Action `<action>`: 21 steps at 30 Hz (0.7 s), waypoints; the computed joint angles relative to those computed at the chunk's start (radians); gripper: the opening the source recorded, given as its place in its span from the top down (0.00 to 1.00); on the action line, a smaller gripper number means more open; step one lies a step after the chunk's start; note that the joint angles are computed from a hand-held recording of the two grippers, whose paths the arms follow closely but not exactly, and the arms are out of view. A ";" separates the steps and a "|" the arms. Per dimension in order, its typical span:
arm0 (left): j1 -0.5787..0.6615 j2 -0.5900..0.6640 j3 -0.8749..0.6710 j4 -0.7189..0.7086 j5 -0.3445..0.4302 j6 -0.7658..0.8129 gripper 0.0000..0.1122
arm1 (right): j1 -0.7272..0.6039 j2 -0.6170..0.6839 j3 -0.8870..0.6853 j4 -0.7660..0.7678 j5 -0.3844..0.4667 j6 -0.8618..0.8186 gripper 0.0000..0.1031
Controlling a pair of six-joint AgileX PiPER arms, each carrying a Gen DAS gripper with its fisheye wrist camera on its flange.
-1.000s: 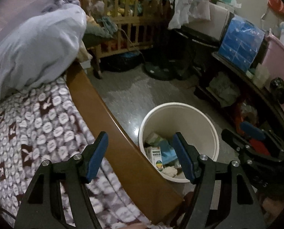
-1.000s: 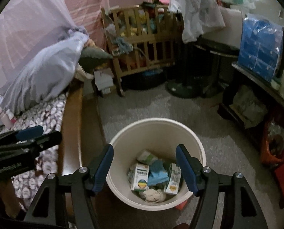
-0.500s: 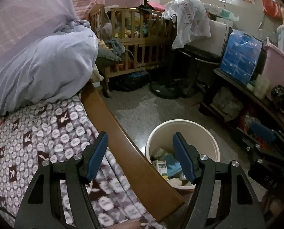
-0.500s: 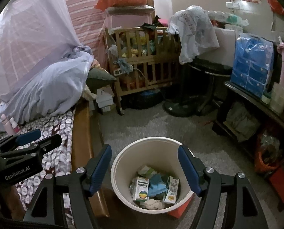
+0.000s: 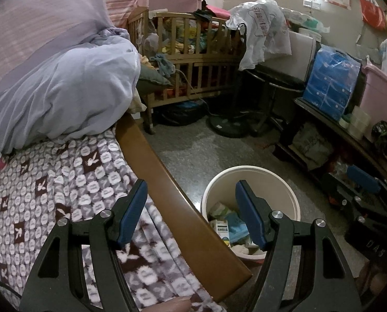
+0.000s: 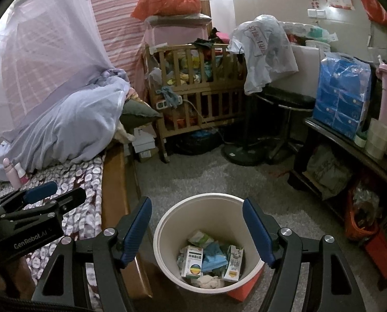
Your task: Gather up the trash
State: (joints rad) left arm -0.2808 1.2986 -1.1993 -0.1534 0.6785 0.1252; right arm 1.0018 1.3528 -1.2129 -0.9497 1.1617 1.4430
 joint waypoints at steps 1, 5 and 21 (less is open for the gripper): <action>0.002 -0.001 0.001 -0.003 0.000 0.004 0.38 | 0.000 0.000 0.000 0.001 0.001 -0.001 0.32; -0.001 0.001 -0.001 0.004 0.001 -0.003 0.38 | -0.001 0.002 -0.004 0.003 0.000 -0.006 0.32; 0.013 -0.002 -0.003 0.001 0.003 0.003 0.38 | -0.012 0.018 -0.020 0.021 -0.010 -0.028 0.32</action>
